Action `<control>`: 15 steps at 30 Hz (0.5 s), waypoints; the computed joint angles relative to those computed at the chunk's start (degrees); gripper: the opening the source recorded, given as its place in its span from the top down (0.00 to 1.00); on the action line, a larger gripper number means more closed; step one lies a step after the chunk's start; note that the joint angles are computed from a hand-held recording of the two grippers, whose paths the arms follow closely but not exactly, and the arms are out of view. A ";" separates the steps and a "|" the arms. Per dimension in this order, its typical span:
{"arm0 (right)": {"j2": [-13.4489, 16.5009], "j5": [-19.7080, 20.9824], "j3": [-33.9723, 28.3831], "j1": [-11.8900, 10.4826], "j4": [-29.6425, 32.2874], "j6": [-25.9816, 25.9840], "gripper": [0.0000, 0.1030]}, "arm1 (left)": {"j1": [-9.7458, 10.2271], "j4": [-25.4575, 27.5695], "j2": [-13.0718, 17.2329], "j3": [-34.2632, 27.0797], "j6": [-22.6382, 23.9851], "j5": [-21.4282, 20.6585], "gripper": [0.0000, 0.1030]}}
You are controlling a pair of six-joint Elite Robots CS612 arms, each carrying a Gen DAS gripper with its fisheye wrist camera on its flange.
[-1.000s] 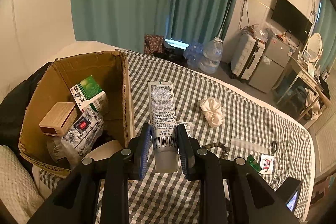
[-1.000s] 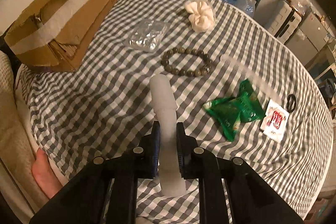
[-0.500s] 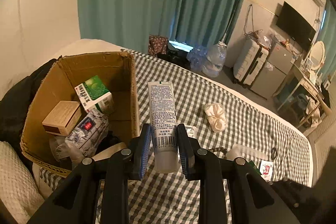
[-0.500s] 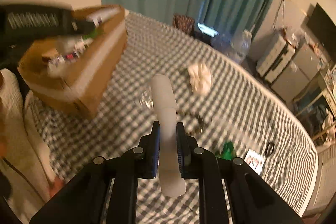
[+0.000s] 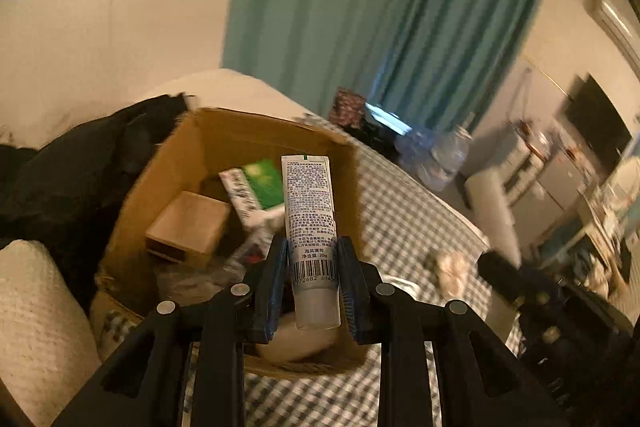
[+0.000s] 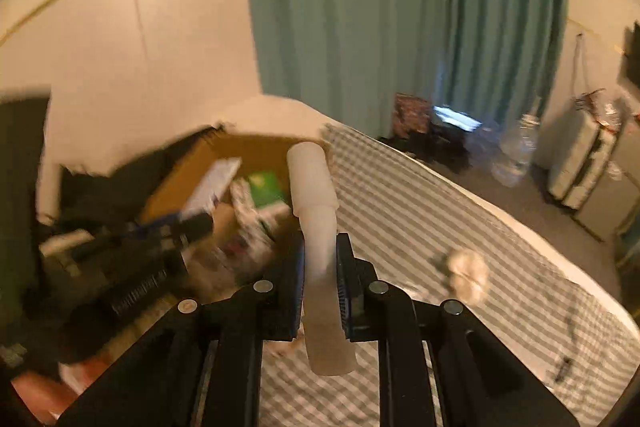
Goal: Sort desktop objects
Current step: 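Carry the toothpaste tube and white plastic tube into the cardboard box and release both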
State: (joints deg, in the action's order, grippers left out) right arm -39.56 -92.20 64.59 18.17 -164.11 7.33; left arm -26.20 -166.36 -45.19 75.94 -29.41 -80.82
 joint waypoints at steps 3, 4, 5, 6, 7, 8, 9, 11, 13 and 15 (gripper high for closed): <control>2.52 4.45 -4.78 -0.18 1.50 1.69 0.86 | 0.86 1.53 0.49 -0.51 -1.92 1.24 0.75; 3.58 6.08 -6.69 -0.22 2.17 2.27 0.85 | 1.19 1.92 0.81 -0.80 -2.69 1.15 0.75; 4.32 7.11 -7.91 -0.21 2.42 2.77 0.81 | 1.48 2.21 1.08 -0.97 -3.20 0.99 0.75; 5.05 7.89 -9.06 -0.21 2.38 3.70 0.78 | 1.75 2.86 1.45 -1.33 -3.86 0.81 0.75; 5.65 8.57 -9.96 -0.26 2.20 4.91 0.72 | 1.97 2.82 1.73 -1.51 -4.34 0.42 0.74; 6.29 9.13 -10.93 -0.32 1.94 6.65 0.47 | 2.20 2.06 2.03 -1.66 -4.81 -0.44 0.70; 6.65 8.87 -11.44 -0.31 1.38 7.97 0.21 | 2.44 1.30 2.26 -1.77 -5.56 -1.36 0.64; 6.95 7.70 -11.42 -0.26 -1.37 10.43 0.17 | 2.73 0.16 2.53 -1.88 -7.16 -2.05 0.18; 6.72 7.05 -11.03 -0.36 -2.56 11.00 0.17 | 2.69 -1.78 2.69 -1.64 -8.77 -1.13 0.15; 5.65 5.64 -9.38 -0.57 -3.25 11.34 0.17 | 2.57 -1.50 2.98 -2.04 -9.02 -0.71 0.14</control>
State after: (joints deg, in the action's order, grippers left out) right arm -33.91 -86.56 55.21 17.60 -167.36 18.67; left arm -23.64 -167.86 -42.21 73.90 -38.43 -81.53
